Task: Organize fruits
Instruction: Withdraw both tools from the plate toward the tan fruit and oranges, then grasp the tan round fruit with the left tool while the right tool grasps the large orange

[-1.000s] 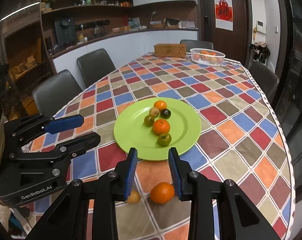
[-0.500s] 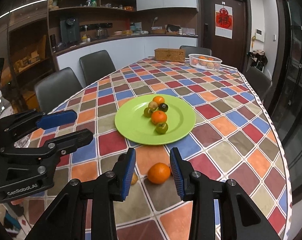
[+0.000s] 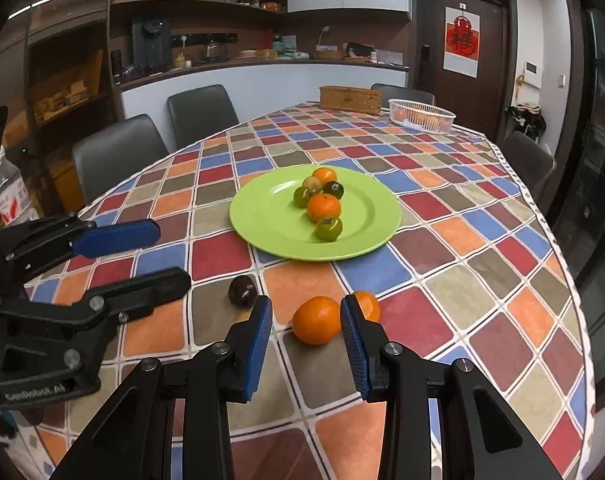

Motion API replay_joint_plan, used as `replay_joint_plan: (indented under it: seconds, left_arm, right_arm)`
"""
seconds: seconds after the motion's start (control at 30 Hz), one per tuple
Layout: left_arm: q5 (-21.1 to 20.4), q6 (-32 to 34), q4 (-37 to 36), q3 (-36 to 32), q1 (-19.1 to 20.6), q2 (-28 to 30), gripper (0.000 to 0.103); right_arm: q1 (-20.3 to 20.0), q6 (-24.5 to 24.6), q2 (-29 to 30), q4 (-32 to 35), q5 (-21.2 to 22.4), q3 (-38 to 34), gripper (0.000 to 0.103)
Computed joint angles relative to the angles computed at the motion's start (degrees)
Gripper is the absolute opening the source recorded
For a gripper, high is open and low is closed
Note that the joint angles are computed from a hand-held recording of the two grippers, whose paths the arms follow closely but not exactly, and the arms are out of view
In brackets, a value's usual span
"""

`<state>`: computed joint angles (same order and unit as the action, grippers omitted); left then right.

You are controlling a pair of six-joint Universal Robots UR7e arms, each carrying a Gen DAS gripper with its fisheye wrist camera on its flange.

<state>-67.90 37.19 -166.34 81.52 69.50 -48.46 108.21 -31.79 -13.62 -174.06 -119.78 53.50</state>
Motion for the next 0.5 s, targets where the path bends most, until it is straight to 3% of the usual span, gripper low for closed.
replay_joint_plan:
  seconds: [0.23, 0.5]
  left_arm:
    - [-0.23, 1.55, 0.51, 0.71, 0.27, 0.41, 0.046]
    - [0.08, 3.03, 2.81, 0.0, 0.72, 1.4, 0.046]
  right_arm:
    - [-0.31, -3.91, 0.65, -0.97, -0.7, 0.23, 0.036]
    - [-0.11, -17.64, 2.24, -3.12, -2.67, -1.21, 0.036]
